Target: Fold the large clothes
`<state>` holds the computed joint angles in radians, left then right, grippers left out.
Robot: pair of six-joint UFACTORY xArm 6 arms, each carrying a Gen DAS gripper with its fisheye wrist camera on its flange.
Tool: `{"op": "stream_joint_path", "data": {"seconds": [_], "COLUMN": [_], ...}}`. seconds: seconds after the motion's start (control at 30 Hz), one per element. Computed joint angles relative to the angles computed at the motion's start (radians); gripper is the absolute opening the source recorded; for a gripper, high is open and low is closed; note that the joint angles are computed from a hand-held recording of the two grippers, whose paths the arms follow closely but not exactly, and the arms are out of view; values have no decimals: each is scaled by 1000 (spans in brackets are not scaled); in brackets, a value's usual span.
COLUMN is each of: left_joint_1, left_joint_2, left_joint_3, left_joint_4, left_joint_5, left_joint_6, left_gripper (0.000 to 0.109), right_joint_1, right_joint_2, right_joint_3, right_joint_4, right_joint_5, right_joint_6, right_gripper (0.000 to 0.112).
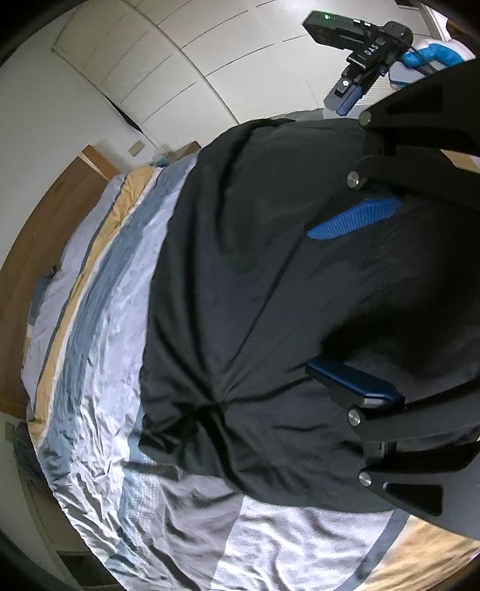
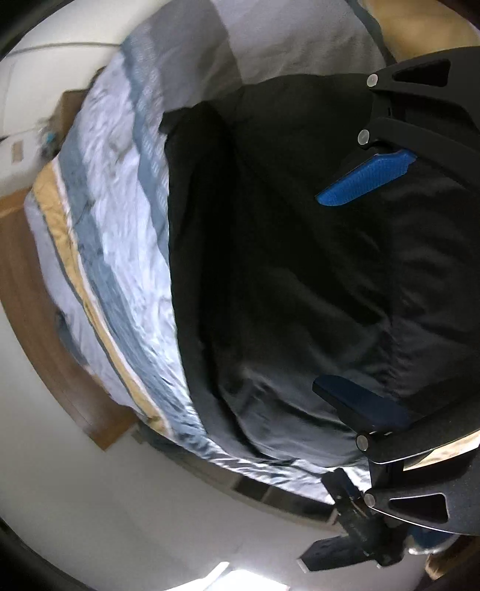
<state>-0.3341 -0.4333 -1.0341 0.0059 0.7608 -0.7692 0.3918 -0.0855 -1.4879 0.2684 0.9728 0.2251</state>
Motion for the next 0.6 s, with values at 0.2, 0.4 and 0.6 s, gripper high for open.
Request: {"op": "stream_joint_path", "data": {"seconds": [0.2,0.4,0.6], "left_joint_1": [-66,-58,-16], "left_joint_2": [41,213,419], "left_joint_3": [-9,-165,-376], "left_joint_4": [111,127,103], "left_joint_5": [-34,-13,41], "left_joint_6": [-100,-5,114], "left_gripper": [66,66,68], "right_joint_1": [65,72,51], "right_joint_2": [24,150,330], "right_joint_3": [-11,-113,-309], "right_joint_4": [-76,-101,-110], "right_joint_5": [-13,-4,36], "right_joint_6": [-12,-60,-76], "right_gripper": [94,99,101]}}
